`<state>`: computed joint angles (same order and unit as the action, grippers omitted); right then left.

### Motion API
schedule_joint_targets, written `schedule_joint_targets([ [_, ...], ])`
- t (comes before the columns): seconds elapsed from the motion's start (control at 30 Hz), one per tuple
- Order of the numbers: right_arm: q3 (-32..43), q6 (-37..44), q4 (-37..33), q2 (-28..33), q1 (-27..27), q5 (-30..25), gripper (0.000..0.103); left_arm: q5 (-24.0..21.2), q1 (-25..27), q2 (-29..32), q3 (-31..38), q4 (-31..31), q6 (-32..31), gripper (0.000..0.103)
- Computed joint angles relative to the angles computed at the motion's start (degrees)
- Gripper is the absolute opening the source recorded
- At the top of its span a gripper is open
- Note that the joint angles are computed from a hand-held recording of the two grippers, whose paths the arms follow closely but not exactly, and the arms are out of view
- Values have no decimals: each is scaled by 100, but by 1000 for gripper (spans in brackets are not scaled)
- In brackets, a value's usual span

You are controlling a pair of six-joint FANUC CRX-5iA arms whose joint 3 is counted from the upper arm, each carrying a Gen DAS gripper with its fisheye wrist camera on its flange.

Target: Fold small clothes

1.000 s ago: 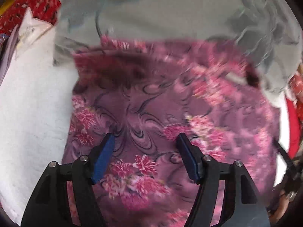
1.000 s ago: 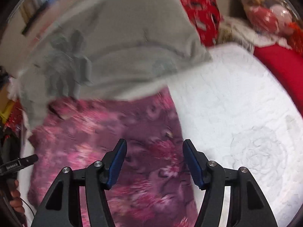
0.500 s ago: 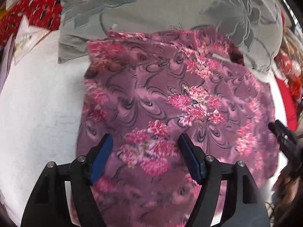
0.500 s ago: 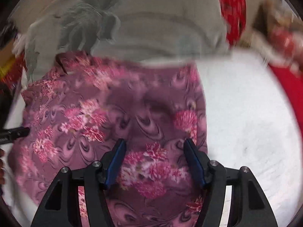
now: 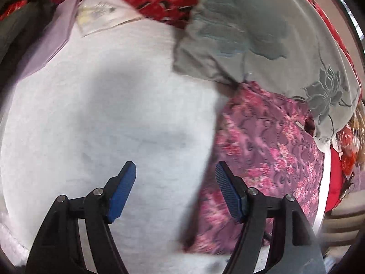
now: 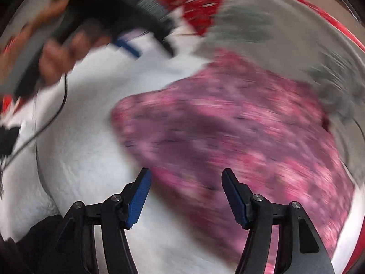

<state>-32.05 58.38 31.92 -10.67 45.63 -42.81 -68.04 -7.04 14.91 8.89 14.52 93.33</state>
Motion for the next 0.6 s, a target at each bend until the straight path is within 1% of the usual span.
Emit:
schedule_joint_targets([
  [0.03,-34,-151,215,133,104,20,66,-43,64,1,2,25,-46,72],
  [0.07,-141,-457,651,272,218,69,66,-35,96,25,-6,51,-91,72],
  [0.1,-279,-890,1230,417,297,107,66,-54,118,69,40,66,-130,72],
  [0.13,-353,-1184,1596,505,327,94,66,-77,144,72,52,81,-183,72],
  [0.23,-610,-2599,3075,787,253,91,67,-157,183,124,142,109,-360,72],
  [0.27,-665,-3073,3636,920,214,-36,65,-217,202,149,197,113,-422,72],
  [0.3,-663,-3247,3904,1014,188,-138,64,-248,199,191,245,129,-465,72],
  [0.33,-650,-3418,4212,1131,104,-174,62,-265,203,231,266,207,-535,72],
  [0.4,-663,-3618,4629,1226,-5,-240,29,-277,237,332,260,535,-699,72],
  [0.43,-612,-3618,4683,1280,-46,-268,6,-293,251,394,254,727,-764,72],
  [0.47,-630,-3642,4762,1212,-133,-137,7,-318,257,463,255,924,-826,72],
  [0.5,-756,-3862,5037,1055,-247,17,7,-362,247,587,283,1196,-904,72],
  [0.6,-1058,-4427,5848,691,-534,241,7,-396,132,905,388,1797,-1068,72],
])
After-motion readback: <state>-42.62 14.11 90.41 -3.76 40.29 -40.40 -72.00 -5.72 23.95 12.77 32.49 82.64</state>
